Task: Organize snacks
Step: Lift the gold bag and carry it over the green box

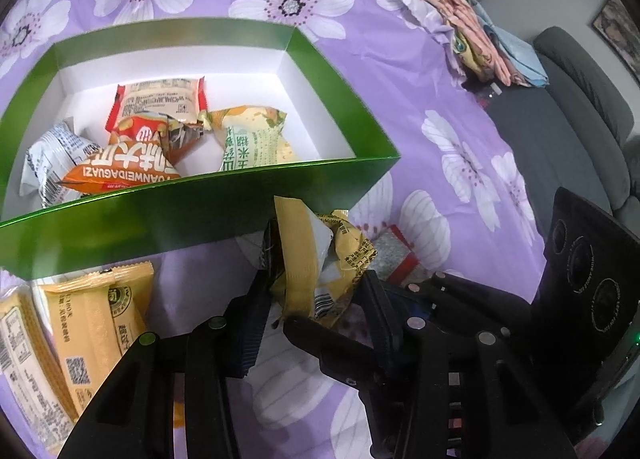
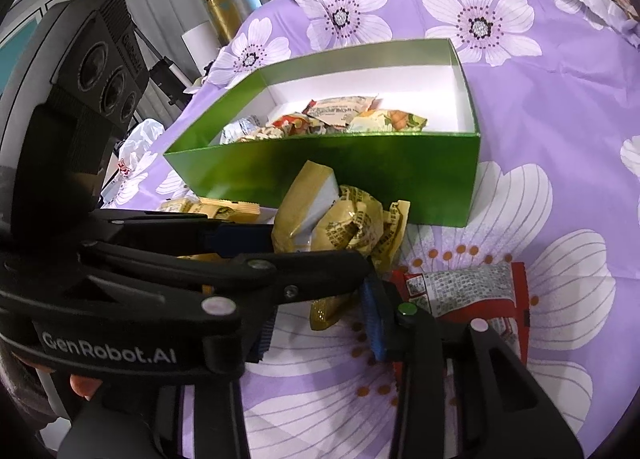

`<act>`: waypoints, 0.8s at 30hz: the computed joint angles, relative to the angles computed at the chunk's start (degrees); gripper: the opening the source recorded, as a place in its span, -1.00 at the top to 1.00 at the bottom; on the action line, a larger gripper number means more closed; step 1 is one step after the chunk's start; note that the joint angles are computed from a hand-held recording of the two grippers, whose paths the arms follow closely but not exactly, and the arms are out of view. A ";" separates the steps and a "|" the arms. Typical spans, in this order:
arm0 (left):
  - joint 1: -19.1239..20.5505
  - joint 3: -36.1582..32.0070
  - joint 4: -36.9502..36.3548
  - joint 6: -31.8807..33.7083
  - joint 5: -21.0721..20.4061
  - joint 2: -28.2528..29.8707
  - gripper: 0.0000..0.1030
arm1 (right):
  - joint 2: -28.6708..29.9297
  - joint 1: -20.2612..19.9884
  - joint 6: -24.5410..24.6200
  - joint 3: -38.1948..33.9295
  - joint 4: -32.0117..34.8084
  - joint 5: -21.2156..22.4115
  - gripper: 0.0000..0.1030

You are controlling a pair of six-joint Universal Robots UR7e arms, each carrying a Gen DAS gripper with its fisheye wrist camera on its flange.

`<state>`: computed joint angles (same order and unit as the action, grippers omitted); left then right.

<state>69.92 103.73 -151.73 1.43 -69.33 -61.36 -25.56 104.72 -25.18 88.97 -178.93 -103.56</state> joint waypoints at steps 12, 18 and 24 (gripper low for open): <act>-3.24 3.93 -4.60 1.10 1.65 -4.07 0.11 | -2.54 2.23 -1.11 3.39 -3.96 1.12 0.28; -4.15 4.00 -6.18 2.26 2.10 -5.19 0.11 | -2.98 3.26 -2.27 3.35 -5.37 1.60 0.28; -4.70 2.66 -7.04 3.60 2.42 -5.28 0.11 | -2.71 4.10 -3.86 1.45 -5.86 2.26 0.28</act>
<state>65.22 106.38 -158.77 5.03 -66.91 -66.64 -28.27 108.82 -29.04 90.42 -184.80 -101.31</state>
